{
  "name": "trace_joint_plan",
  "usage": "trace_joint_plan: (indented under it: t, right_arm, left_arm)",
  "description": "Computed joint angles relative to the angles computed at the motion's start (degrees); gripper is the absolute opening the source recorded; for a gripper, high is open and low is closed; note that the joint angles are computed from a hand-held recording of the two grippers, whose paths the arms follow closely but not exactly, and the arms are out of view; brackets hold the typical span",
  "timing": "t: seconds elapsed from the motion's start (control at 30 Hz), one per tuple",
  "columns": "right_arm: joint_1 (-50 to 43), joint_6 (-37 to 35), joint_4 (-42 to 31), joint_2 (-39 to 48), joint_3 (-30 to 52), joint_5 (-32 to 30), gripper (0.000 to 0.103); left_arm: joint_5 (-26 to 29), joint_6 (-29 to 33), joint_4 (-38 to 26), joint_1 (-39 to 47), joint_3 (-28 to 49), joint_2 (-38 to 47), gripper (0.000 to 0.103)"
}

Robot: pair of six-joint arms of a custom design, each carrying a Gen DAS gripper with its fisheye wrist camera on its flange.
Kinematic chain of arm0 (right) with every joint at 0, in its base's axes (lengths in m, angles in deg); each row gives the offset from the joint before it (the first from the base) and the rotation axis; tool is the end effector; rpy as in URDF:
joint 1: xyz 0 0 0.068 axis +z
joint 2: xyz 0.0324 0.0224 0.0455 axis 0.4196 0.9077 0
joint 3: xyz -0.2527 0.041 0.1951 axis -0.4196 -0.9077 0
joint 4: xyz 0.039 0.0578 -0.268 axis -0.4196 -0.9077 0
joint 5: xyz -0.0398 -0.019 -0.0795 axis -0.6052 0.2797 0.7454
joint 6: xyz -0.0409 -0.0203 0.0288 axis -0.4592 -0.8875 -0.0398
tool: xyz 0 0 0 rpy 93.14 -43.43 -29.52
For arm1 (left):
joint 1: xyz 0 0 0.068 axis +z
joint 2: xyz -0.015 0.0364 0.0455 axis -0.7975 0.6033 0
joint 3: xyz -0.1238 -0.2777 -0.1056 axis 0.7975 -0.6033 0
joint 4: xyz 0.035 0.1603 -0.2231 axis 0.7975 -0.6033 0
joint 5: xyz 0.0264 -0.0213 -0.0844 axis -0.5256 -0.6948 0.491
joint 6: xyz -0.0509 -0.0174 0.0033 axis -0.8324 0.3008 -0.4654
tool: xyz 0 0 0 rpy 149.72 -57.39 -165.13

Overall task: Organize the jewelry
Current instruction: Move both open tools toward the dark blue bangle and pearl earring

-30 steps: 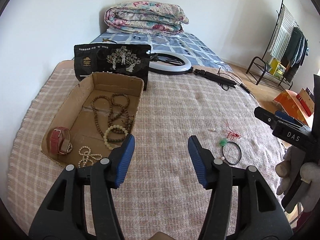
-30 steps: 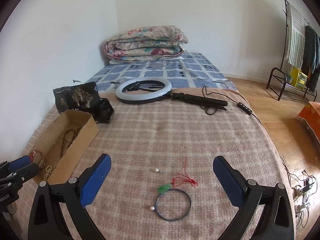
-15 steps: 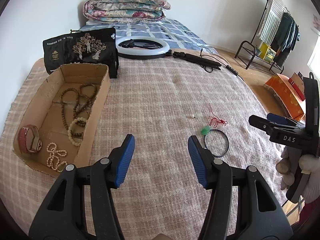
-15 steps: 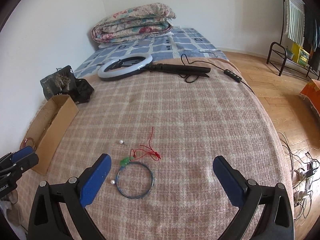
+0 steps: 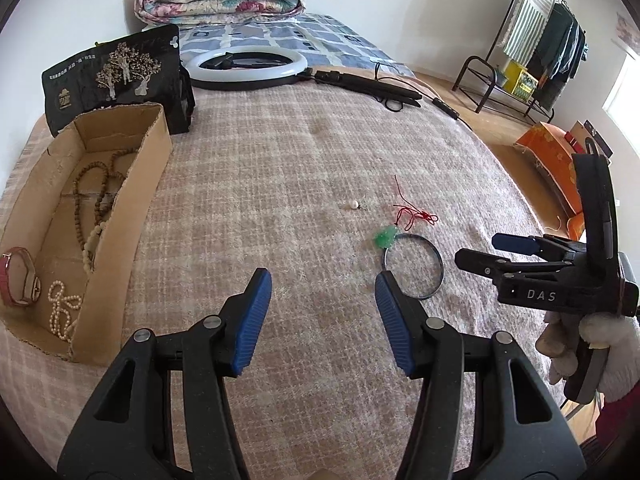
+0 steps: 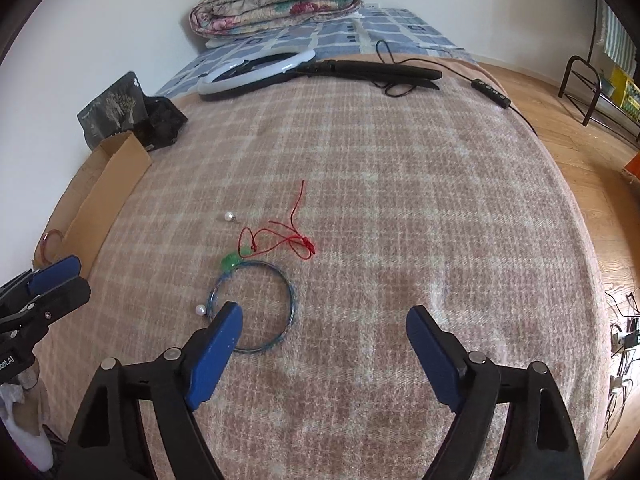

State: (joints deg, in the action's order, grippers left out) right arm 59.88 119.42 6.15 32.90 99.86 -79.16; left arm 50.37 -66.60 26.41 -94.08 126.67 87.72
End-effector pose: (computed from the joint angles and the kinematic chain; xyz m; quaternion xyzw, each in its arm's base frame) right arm 0.1794 0.1203 0.2174 -0.0195 0.9743 0.0647 0.2149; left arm 0.1708 -0.1434 0.2369 0.0880 0.9454 -0.1253 0.2879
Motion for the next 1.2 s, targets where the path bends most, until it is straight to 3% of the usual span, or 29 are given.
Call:
trace_joint_plan:
  t: [0.2, 0.33, 0.43, 0.53, 0.67, 0.9, 0.97, 1.03, 1.2]
  right_arm:
    - [0.2, -1.2, 2.2, 5.1, -0.6, -0.8, 0.064]
    - [0.7, -1.8, 2.2, 6.2, -0.5, 0.6, 0.060]
    - [0.7, -2.1, 1.6, 6.0, -0.5, 1.3, 0.053]
    - [-0.4, -2.0, 1.3, 5.6, -0.7, 0.8, 0.044]
    - [-5.1, 0.0, 5.3, 1.8, -3.1, -7.6, 0.047]
    - [-1.6, -1.8, 5.1, 4.9, -1.7, -3.9, 0.051]
    - [-0.3, -2.2, 5.0, 5.8, -1.2, -2.4, 0.052]
    - [0.7, -2.3, 4.5, 6.6, -0.7, -1.1, 0.052]
    - [1.8, -3.0, 3.0, 8.3, 0.3, 1.8, 0.045]
  left_arm:
    - [0.9, 0.0, 1.5, 0.3, -0.3, 1.8, 0.053]
    - [1.5, -0.1, 2.7, 0.5, -0.3, 3.4, 0.053]
    - [1.8, 0.0, 3.7, 0.3, -0.3, 4.7, 0.046]
    - [1.8, -0.2, 4.4, -0.2, -0.1, 5.9, 0.046]
    - [1.7, -0.7, 5.1, -0.9, 0.1, 7.0, 0.046]
    - [1.2, -0.7, 5.6, -1.7, 0.4, 8.1, 0.046]
    - [1.3, -0.7, 5.6, -1.8, 0.4, 8.1, 0.038]
    - [1.4, -0.5, 5.7, -1.7, 0.4, 8.4, 0.037]
    - [1.8, -0.3, 6.1, -1.5, 0.1, 8.6, 0.032]
